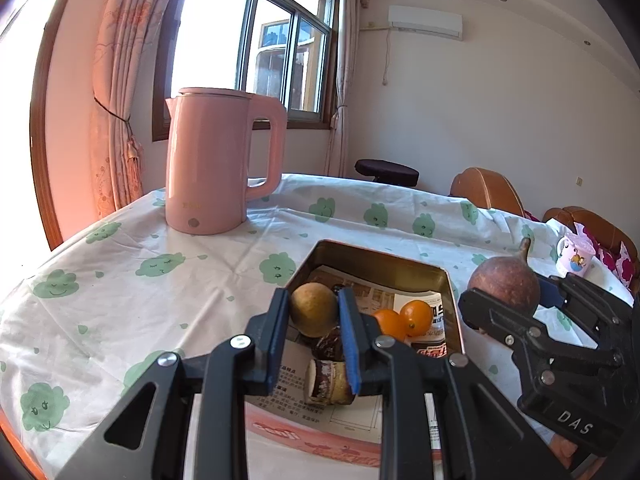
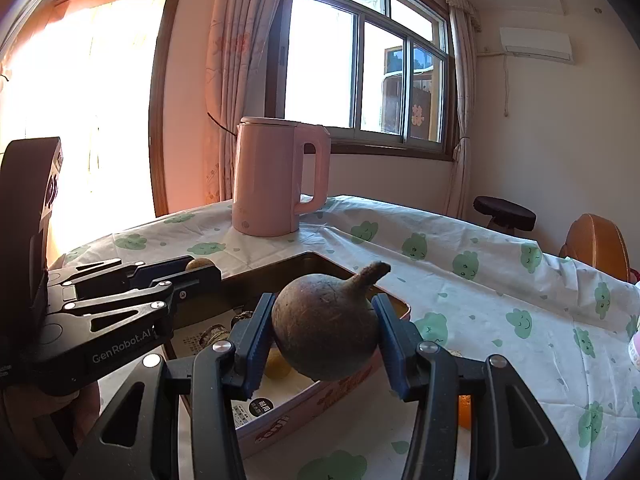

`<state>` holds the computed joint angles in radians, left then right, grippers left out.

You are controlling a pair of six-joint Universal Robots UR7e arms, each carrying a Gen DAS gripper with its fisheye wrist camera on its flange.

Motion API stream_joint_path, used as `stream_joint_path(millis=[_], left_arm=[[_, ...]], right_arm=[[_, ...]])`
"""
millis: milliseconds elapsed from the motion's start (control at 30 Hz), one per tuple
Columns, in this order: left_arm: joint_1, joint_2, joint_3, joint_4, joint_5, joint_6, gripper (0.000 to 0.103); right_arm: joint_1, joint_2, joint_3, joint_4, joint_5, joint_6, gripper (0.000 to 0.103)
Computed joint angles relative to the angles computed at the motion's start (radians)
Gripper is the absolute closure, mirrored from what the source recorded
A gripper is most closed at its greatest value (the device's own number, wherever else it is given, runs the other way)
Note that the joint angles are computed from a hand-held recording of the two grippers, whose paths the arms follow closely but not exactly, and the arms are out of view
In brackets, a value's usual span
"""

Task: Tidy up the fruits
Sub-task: 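Carry the kiwi in the left tool and purple root in the right tool over the tin, then lower into the tin and open both tools, releasing the kiwi and purple root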

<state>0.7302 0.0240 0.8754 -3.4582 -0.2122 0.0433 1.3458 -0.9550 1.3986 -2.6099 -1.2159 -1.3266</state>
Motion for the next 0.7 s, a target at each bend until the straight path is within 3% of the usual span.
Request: stream_joint_path(millis=[700], left_arm=[[0.023,-0.115,0.169,0.297,-0.025,-0.33,0.076]], right_arm=[[0.024,0.038,-0.031,0.042,-0.08,-0.009,0.052]])
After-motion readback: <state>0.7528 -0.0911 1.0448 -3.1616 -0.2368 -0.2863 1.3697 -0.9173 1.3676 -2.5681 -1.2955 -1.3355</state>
